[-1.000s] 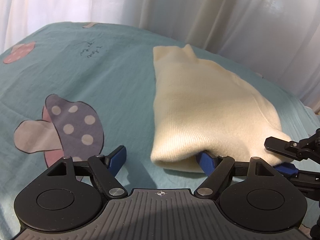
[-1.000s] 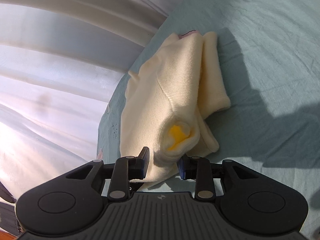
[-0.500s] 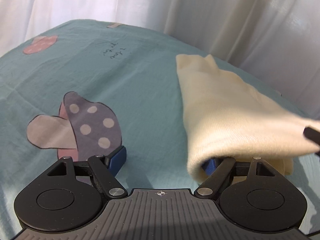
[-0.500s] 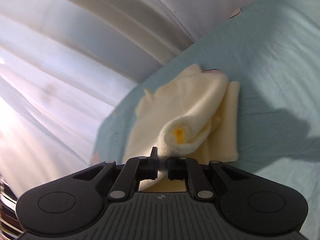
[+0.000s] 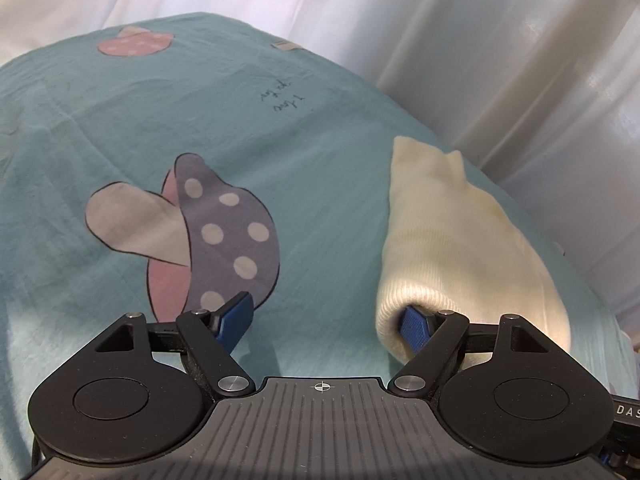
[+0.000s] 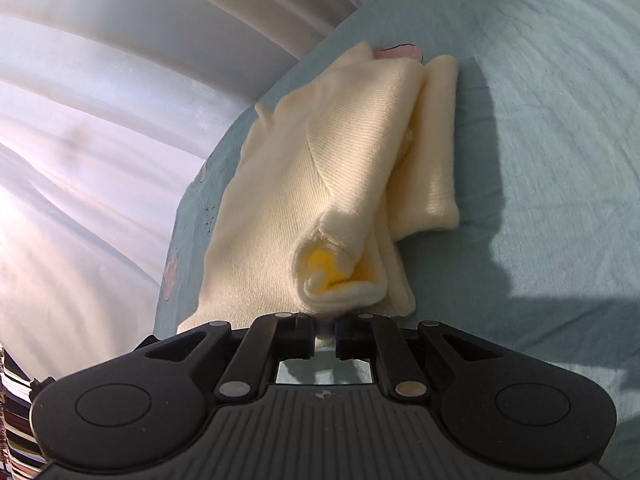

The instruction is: Fold small clothes

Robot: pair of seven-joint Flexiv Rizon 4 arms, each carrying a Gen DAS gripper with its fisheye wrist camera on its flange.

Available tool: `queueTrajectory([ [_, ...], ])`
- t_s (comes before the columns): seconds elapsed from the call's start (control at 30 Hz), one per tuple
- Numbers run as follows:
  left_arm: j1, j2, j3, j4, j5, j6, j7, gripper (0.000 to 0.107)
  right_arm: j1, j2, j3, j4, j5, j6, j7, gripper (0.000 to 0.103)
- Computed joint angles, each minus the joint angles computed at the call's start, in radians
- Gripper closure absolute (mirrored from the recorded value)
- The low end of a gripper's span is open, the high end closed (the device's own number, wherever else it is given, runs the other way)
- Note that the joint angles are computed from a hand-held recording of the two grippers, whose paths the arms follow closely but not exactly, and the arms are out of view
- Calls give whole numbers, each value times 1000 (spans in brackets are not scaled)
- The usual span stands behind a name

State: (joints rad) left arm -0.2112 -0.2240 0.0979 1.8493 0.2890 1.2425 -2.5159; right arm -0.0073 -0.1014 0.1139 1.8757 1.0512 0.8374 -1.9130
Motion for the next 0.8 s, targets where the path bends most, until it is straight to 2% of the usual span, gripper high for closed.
queueTrajectory([
  [0.13,33,21,-30,50,-95,21,62,25,52,18,22,30,-137,106,16,93],
  [0.17,39,34,-37,64,-123,11,82,25,61,23,24,41,-176,127,35,87],
  [0.23,46,66,-43,86,-165,-15,98,25,65,42,19,53,-224,131,88,82],
  [0.3,21,102,-2,68,-42,-56,-44,26,75,70,17,89,-300,174,153,64],
  [0.33,18,116,11,51,38,-72,-109,26,75,90,15,114,-330,214,165,60],
  [0.37,26,123,9,36,87,-77,-131,25,78,100,11,120,-324,232,156,56],
  [0.4,41,122,1,25,107,-69,-119,24,73,110,-2,117,-303,233,135,55],
  [0.47,74,98,-27,8,70,-39,-19,23,69,100,-25,85,-243,207,86,53],
  [0.53,106,49,-70,-16,-49,-20,148,23,65,58,-38,29,-156,165,65,52],
  [0.57,111,23,-83,-33,-93,-19,203,23,61,19,-40,-6,-126,144,85,52],
  [0.63,105,-24,-90,-74,-147,-36,271,23,55,-30,-30,-31,-146,136,164,56],
  [0.67,98,-42,-89,-92,-164,-42,292,24,45,-48,-22,-43,-143,125,181,68],
  [0.7,86,-64,-84,-119,-169,-59,311,25,36,-58,-12,-50,-144,118,188,77],
  [0.8,62,-100,-71,-151,-183,-54,361,25,21,-54,25,-47,-139,173,86,84],
])
